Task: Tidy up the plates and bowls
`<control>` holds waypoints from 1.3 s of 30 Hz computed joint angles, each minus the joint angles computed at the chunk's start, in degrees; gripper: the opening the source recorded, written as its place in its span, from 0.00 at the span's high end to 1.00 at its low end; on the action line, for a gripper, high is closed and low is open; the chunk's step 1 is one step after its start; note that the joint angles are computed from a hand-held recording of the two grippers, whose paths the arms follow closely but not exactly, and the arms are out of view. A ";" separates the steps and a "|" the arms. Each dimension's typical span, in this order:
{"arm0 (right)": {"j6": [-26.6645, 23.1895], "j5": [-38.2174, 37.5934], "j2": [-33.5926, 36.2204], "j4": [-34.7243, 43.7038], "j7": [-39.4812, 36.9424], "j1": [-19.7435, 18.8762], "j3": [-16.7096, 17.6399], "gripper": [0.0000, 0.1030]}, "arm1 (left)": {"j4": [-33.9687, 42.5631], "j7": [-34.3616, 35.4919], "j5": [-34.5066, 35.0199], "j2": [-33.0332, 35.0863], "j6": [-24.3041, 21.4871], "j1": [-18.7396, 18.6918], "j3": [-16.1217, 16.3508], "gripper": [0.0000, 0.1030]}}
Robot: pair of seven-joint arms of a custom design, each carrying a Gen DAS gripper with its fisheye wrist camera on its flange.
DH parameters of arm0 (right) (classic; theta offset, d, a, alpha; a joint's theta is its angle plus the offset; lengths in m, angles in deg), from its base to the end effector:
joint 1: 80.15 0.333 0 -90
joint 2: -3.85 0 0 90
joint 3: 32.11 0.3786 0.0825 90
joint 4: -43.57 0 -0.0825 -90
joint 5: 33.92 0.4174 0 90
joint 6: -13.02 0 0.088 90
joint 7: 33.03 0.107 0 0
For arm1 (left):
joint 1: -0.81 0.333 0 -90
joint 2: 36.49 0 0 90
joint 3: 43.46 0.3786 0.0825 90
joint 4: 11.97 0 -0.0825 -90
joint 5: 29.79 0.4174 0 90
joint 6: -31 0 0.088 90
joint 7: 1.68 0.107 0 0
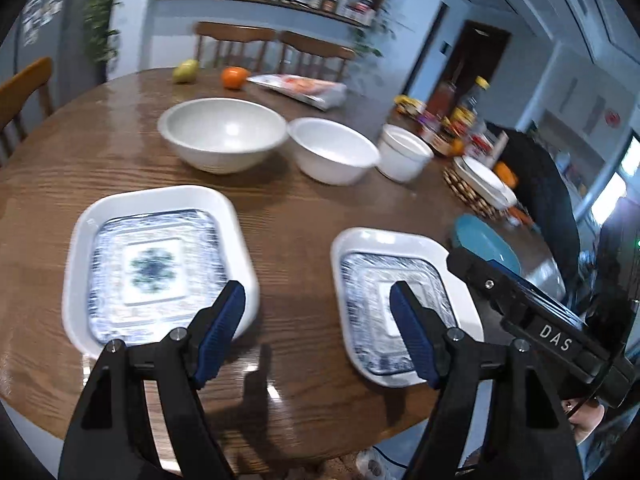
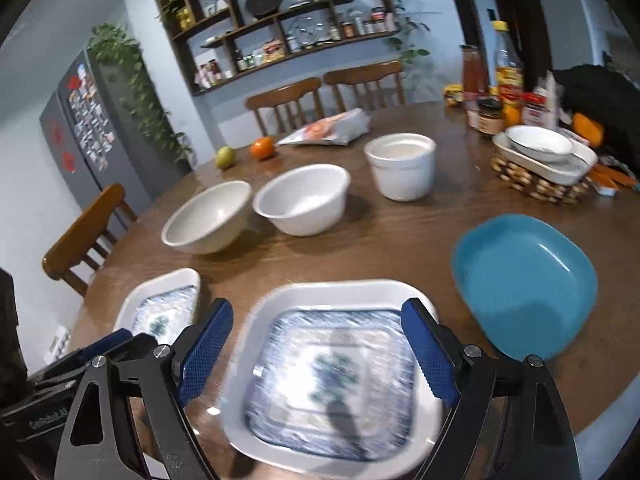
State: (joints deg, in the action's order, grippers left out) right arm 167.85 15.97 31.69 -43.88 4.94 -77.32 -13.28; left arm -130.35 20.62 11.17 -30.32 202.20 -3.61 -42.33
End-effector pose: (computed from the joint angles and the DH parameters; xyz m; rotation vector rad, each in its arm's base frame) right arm 0.7611 0.2161 0.4998 -1.8782 1.0968 -0.1998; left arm 0.6380 -0.0835 0.5080 -2.1093 1.3095 -0.9133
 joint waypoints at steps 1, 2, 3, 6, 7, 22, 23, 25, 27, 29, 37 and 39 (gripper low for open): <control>0.55 0.41 -0.01 -0.38 0.07 -0.23 -0.05 0.16 | 0.81 0.92 0.00 0.73 -0.45 -0.20 -0.33 0.32; 1.38 1.12 0.01 -0.81 -0.10 -0.56 0.07 0.16 | 1.62 0.70 0.64 1.44 -0.90 -0.75 -0.20 0.33; 2.13 1.81 0.17 -1.00 -0.36 -1.00 0.21 0.16 | 2.10 1.34 0.40 1.88 -1.54 -1.08 -0.26 0.38; 3.21 0.66 0.91 -0.85 2.04 -0.78 -0.71 0.16 | 2.72 7.69 -6.29 3.16 -2.38 -0.51 -1.83 0.50; 3.18 0.44 1.15 -0.79 2.38 -1.08 -0.55 0.16 | 2.96 10.83 -9.85 3.62 -2.83 -0.08 -2.66 0.52; 6.18 -3.56 3.41 -0.81 -0.17 -3.25 2.75 0.59 | 5.71 15.67 -17.00 6.65 -4.74 -3.84 0.08 0.61; 6.01 -4.91 3.64 -0.54 1.15 -2.57 1.95 0.59 | 5.73 16.38 -17.73 6.79 -4.62 -3.85 0.03 0.62; 5.78 -6.65 4.19 0.09 3.18 -2.12 1.45 0.59 | 5.83 17.38 -18.82 7.13 -4.18 -4.10 0.22 0.71; 4.72 -7.27 4.86 0.80 3.88 -2.77 2.15 0.59 | 5.98 15.21 -17.10 7.30 -4.31 -5.70 2.09 0.76; 2.91 -8.50 5.65 1.88 5.58 -2.59 1.82 0.59 | 5.88 15.46 -17.88 7.44 -3.97 -5.48 1.92 0.78; 4.10 -8.64 5.75 1.44 4.07 -2.93 3.56 0.60 | 3.70 15.85 -19.57 5.57 -3.84 -5.38 1.93 0.79; 3.90 -8.54 5.64 1.42 3.84 -3.16 4.08 0.60 | 3.09 14.95 -18.87 4.95 -4.24 -5.35 1.95 0.79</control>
State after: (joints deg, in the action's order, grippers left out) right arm 171.75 7.43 37.33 -42.45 8.78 -80.47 -9.20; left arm -127.27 35.57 -7.70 -25.37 197.96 -8.96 -40.37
